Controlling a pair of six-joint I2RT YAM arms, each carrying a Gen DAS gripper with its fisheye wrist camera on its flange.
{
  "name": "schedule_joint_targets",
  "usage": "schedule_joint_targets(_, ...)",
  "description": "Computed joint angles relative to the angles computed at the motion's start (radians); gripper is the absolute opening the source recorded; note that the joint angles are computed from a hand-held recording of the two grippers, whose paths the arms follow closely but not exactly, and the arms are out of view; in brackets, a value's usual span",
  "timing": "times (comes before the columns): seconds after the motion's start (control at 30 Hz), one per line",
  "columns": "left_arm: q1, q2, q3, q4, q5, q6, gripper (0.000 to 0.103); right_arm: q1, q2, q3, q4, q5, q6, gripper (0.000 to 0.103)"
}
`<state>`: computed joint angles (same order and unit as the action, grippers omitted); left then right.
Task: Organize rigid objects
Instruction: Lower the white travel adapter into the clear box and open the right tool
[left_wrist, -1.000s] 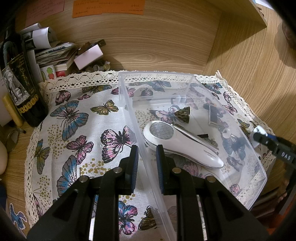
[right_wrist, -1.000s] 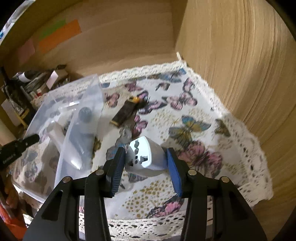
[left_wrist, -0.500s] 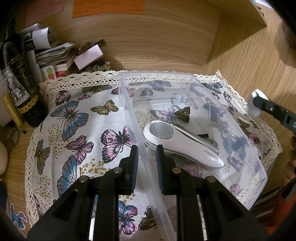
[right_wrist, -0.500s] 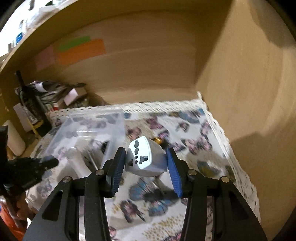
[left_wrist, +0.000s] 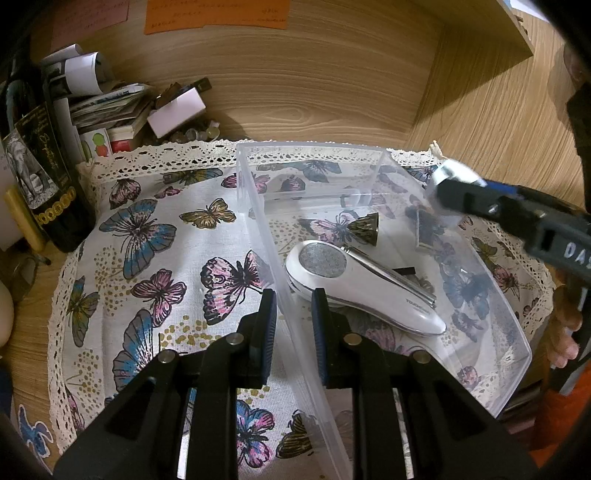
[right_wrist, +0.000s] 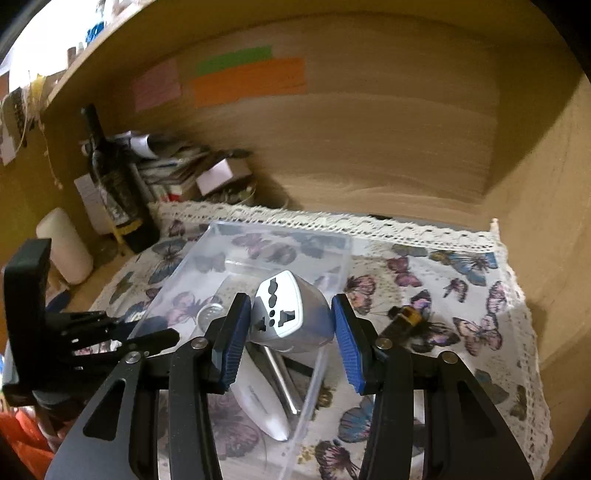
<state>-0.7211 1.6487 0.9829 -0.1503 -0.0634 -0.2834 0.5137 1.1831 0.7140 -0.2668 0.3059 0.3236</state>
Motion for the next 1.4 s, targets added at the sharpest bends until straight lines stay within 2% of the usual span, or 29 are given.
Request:
schedule_joint_targets(0.33, -0.001, 0.000, 0.001, -0.001, -0.001, 0.000, 0.018, -0.003, 0.118, 0.049, -0.011, -0.026, -0.040, 0.042)
schedule_joint_targets(0.57, -0.001, 0.000, 0.000, -0.001, -0.002, 0.000, 0.018, -0.014, 0.142, 0.051, -0.012, -0.035, -0.033, 0.042)
schedule_joint_targets(0.97, -0.004, 0.005, 0.008, -0.006, -0.009, 0.005, 0.018, 0.005, -0.019, 0.007, -0.056, 0.044, -0.009, 0.043)
schedule_joint_targets(1.4, -0.004, 0.005, 0.008, -0.006, -0.008, 0.005, 0.018, -0.077, -0.282, -0.117, -0.240, 0.152, 0.123, 0.046)
